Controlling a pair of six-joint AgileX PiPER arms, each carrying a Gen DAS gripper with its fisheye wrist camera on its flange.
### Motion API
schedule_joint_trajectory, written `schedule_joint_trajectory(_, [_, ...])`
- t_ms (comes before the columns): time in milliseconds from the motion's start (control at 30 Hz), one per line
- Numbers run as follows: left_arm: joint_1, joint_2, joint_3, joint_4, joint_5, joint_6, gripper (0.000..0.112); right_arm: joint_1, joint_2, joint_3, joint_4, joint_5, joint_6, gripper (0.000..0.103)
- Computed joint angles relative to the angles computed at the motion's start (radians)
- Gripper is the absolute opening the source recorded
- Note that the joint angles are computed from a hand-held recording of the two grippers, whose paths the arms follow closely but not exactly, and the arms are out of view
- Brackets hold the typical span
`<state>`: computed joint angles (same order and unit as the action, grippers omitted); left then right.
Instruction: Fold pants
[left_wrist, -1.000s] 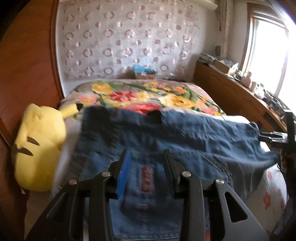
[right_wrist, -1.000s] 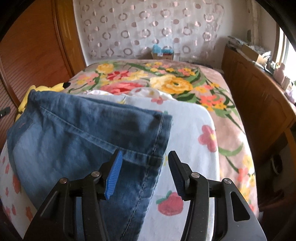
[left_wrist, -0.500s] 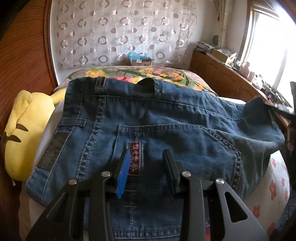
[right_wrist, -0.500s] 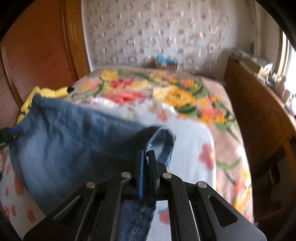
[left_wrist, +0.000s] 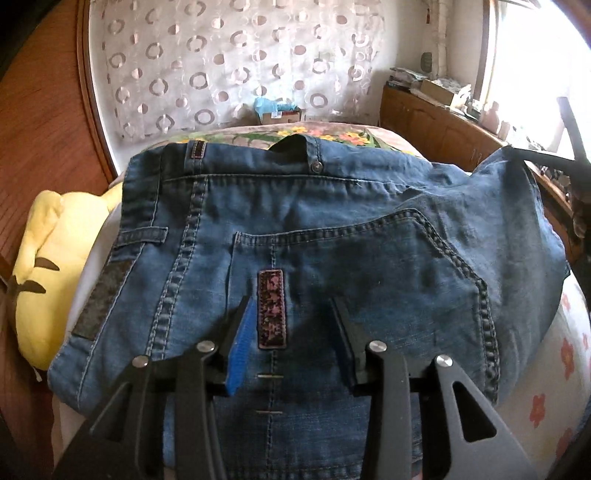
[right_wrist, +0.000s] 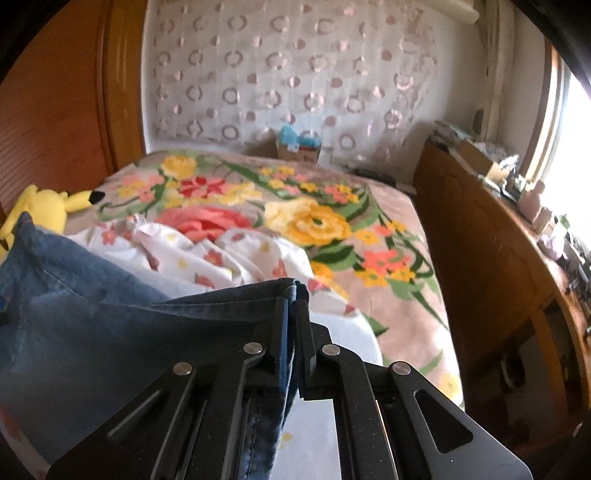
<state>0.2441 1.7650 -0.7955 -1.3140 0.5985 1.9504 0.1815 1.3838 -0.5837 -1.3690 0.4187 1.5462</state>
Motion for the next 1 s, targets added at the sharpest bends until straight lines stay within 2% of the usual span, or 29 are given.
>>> schedule_joint_trajectory(33, [0.001,0.001,-0.003,0.003,0.002,-0.004,0.039,-0.012,0.002,0.009,-0.003,-0.016,0.019,0.002])
schedule_joint_trajectory(100, [0.002,0.0,0.002,-0.001,0.002,0.001,0.039,-0.023,-0.018,0.033,0.003,-0.048,0.031,0.014])
schedule_joint_trajectory(167, [0.003,-0.002,0.004,-0.002,0.0,0.004,0.04,-0.012,-0.064,0.067,0.017,-0.059,0.035,0.034])
schedule_joint_trajectory(233, [0.003,-0.008,0.01,-0.005,-0.007,0.012,0.04,0.011,-0.116,0.096,0.078,-0.055,-0.009,0.046])
schedule_joint_trajectory(367, [-0.005,-0.015,0.009,-0.003,-0.02,0.008,0.04,0.081,-0.241,0.161,0.245,-0.041,-0.125,0.049])
schedule_joint_trajectory(433, [-0.006,-0.015,0.009,-0.003,-0.019,0.005,0.04,0.142,-0.299,0.192,0.287,-0.003,-0.127,0.049])
schedule_joint_trajectory(600, [-0.015,-0.028,0.011,0.023,-0.03,-0.01,0.04,0.372,-0.425,0.278,0.355,0.143,-0.03,0.049])
schedule_joint_trajectory(667, [0.0,-0.036,0.001,0.064,-0.01,-0.052,0.04,0.421,-0.437,0.3,0.371,0.163,0.006,0.05])
schedule_joint_trajectory(700, [0.017,-0.04,-0.004,0.079,0.011,-0.068,0.04,0.45,-0.438,0.313,0.379,0.174,0.029,0.051])
schedule_joint_trajectory(767, [0.054,-0.05,-0.014,0.103,0.056,-0.089,0.04,0.506,-0.421,0.334,0.377,0.198,0.089,0.062])
schedule_joint_trajectory(800, [0.071,-0.054,-0.016,0.105,0.075,-0.085,0.04,0.533,-0.409,0.346,0.365,0.213,0.133,0.063])
schedule_joint_trajectory(833, [0.093,-0.061,-0.014,0.099,0.093,-0.071,0.04,0.548,-0.402,0.36,0.355,0.215,0.171,0.064])
schedule_joint_trajectory(1000, [0.183,-0.067,-0.035,0.105,0.133,-0.055,0.04,0.502,-0.355,0.419,0.283,0.115,0.313,0.064])
